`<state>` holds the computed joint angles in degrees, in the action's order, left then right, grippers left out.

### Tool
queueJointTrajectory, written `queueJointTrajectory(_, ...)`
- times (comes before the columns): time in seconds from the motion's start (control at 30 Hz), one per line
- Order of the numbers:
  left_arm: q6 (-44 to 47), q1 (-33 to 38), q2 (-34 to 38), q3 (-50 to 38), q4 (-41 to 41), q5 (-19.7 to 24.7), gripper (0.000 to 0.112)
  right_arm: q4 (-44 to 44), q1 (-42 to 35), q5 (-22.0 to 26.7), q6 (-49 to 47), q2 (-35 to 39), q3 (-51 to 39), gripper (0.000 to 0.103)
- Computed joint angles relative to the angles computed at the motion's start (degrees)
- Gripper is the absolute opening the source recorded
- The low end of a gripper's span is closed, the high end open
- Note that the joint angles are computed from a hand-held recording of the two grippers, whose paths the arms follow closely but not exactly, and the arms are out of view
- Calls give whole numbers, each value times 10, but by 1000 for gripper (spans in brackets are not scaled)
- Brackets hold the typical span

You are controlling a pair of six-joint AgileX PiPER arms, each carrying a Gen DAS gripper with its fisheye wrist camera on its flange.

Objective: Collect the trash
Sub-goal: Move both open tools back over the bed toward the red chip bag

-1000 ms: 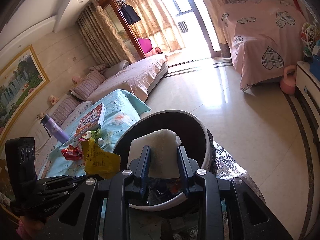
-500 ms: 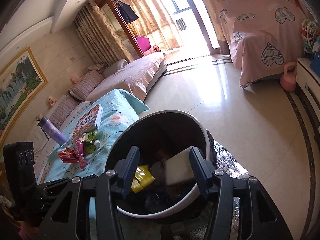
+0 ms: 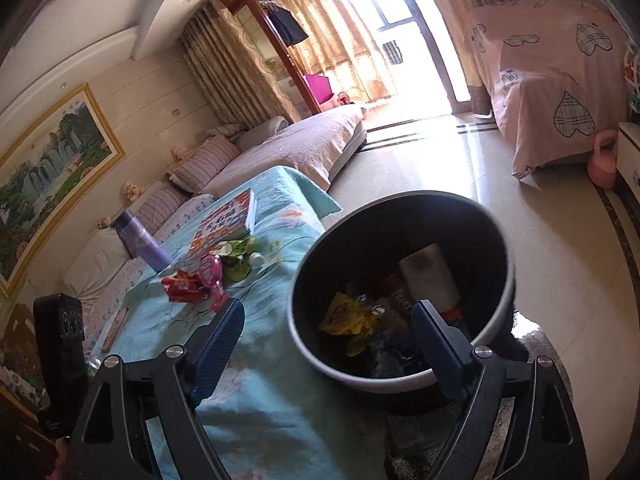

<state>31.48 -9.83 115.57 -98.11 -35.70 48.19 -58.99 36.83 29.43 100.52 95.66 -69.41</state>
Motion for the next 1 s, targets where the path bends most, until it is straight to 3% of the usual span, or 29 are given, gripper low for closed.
queueJointTrajectory(0.47, 21, 129, -10, 46, -21, 4, 48, 117, 54, -9, -136, 145, -157, 88)
queueJointTrajectory(0.7, 35, 168, -3, 55, -34, 11, 48, 189, 73, 52, -248, 207, -262, 89)
queueJointTrajectory(0.9, 35, 184, 10, 41, -33, 17, 48, 243, 55, 32, -270, 224, -280, 89)
queueJointTrajectory(1.0, 32, 187, 18, 26, -33, 25, 48, 242, 52, 51, -274, 235, -301, 89)
